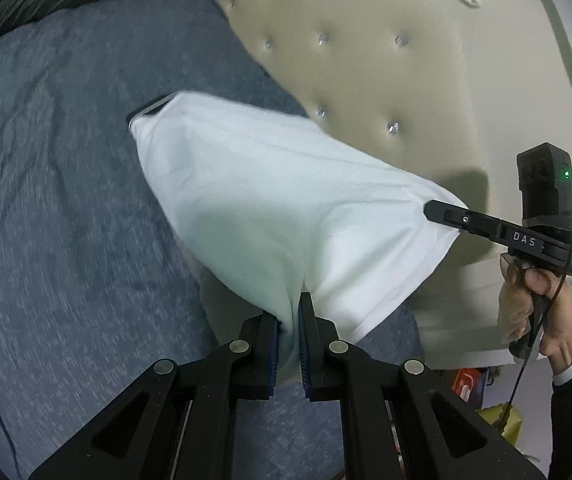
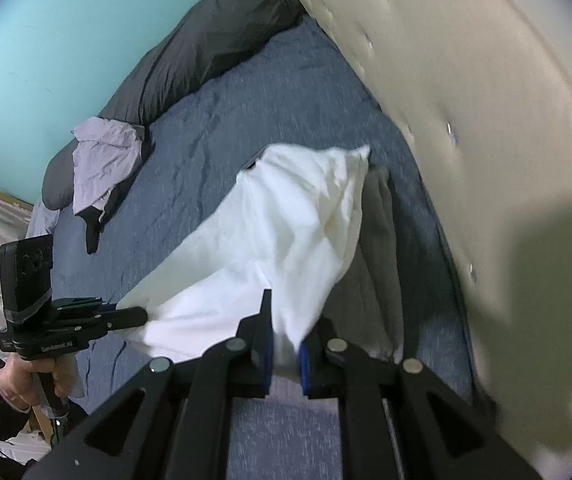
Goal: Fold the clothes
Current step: 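Lower the folded end onto the collar end with both tools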
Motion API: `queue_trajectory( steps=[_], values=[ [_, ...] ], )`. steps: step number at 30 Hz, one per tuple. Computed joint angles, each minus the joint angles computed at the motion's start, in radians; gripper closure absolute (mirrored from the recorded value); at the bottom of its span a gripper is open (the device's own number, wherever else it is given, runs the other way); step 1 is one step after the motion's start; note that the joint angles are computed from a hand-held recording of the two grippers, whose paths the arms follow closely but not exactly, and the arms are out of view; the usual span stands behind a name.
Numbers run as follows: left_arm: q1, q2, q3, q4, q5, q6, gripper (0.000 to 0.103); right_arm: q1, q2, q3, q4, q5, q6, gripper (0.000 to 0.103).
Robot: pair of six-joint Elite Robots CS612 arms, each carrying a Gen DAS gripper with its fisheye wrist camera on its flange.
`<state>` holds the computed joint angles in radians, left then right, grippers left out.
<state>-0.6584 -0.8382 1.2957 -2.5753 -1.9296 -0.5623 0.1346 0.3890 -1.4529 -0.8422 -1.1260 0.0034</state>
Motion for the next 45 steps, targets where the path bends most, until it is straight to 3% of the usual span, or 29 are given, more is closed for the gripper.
queue_trajectory(
  steps=[12,29,33,37,41,45],
  values=[
    [-0.018,0.002,0.07,-0.055,-0.013,-0.04,0.094,-0.02,0.079,-0.108,0.073,0.0,0.053,0.094],
    [-0.035,0.031,0.13,-0.095,0.005,-0.078,0.094,-0.045,0.183,-0.217,0.076,0.031,0.121,0.095],
    [-0.032,0.035,0.14,-0.097,-0.001,-0.09,0.093,-0.043,0.188,-0.227,0.057,0.006,0.111,0.091],
    [-0.03,0.023,0.154,-0.109,0.016,-0.093,0.093,-0.05,0.186,-0.235,0.057,-0.022,0.133,0.077],
    [-0.028,0.006,0.167,-0.13,0.072,-0.096,0.093,-0.06,0.183,-0.253,0.052,-0.053,0.16,0.077],
    [-0.024,0.005,0.159,-0.15,0.1,-0.088,0.093,-0.055,0.185,-0.275,-0.019,-0.094,0.161,0.077]
  ],
)
